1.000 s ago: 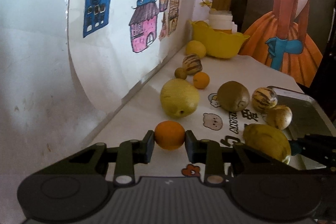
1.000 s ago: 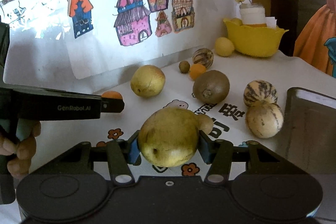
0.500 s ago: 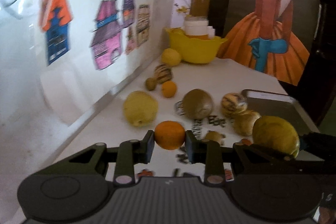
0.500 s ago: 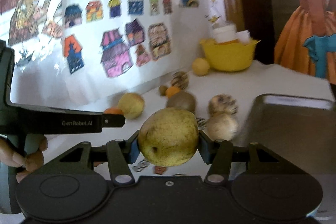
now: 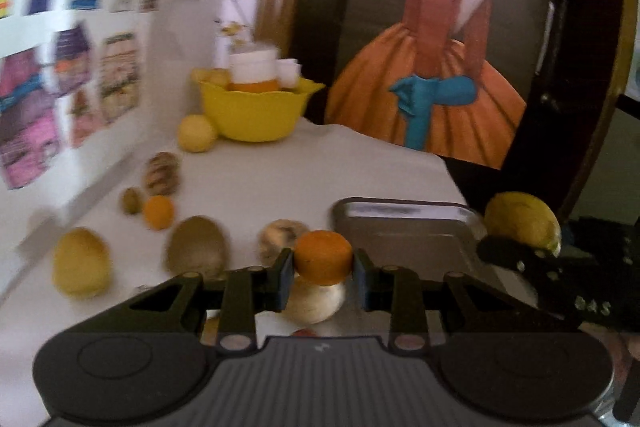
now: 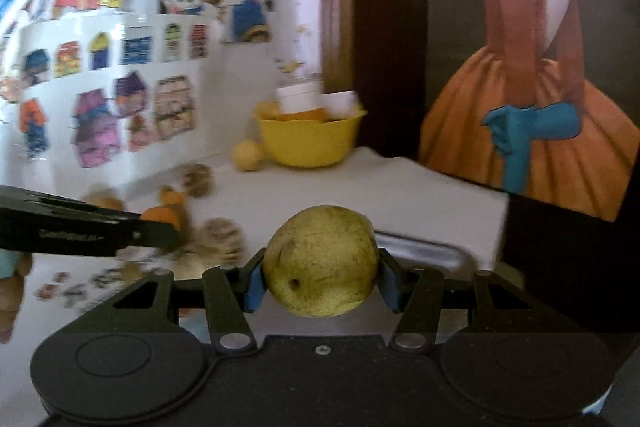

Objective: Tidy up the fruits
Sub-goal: 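Carry the orange and the pear over the metal tray with both tools, then lower both fruits into the tray and open both tools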

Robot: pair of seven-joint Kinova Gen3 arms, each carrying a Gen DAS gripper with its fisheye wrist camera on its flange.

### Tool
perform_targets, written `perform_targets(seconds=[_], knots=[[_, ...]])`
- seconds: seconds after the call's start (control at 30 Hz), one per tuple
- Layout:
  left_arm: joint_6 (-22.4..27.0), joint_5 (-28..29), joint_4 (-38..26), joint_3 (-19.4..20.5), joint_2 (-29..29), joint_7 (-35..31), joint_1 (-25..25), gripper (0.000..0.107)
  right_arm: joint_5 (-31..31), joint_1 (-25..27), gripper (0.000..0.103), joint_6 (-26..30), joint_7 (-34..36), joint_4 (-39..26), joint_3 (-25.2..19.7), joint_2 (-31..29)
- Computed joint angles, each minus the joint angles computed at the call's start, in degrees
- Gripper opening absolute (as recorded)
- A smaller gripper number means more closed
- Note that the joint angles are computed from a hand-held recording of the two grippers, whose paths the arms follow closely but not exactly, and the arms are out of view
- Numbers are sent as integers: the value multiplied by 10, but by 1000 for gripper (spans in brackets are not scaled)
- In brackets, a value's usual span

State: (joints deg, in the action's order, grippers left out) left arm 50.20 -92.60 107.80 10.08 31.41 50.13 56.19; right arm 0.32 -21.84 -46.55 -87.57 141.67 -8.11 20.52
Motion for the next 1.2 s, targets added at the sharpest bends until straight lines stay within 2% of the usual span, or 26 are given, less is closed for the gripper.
perform_targets(seconds=[0.17, 0.3, 0.47, 0.7, 0.83, 1.2], knots=[[-37, -2, -67, -13, 36, -62, -16, 34, 64, 56, 56, -28, -4, -32, 14, 49], [-72, 5, -106, -32, 58, -97, -25, 34, 107, 89, 56, -27, -10, -67, 13, 84], [-108, 46, -153, -59, 90, -161, -31, 34, 117, 96, 56, -7, 1, -102, 13, 112], [-169, 89, -176, -97, 111, -183, -34, 34, 102, 80, 56, 69, 28, -145, 13, 121], [-175, 125, -192, -112, 120, -237, -25, 34, 104, 80, 56, 92, 36, -158, 12, 124], [-210, 207, -211, -162, 128, -317, 1, 34, 104, 83, 55, 113, 52, -170, 7, 131]])
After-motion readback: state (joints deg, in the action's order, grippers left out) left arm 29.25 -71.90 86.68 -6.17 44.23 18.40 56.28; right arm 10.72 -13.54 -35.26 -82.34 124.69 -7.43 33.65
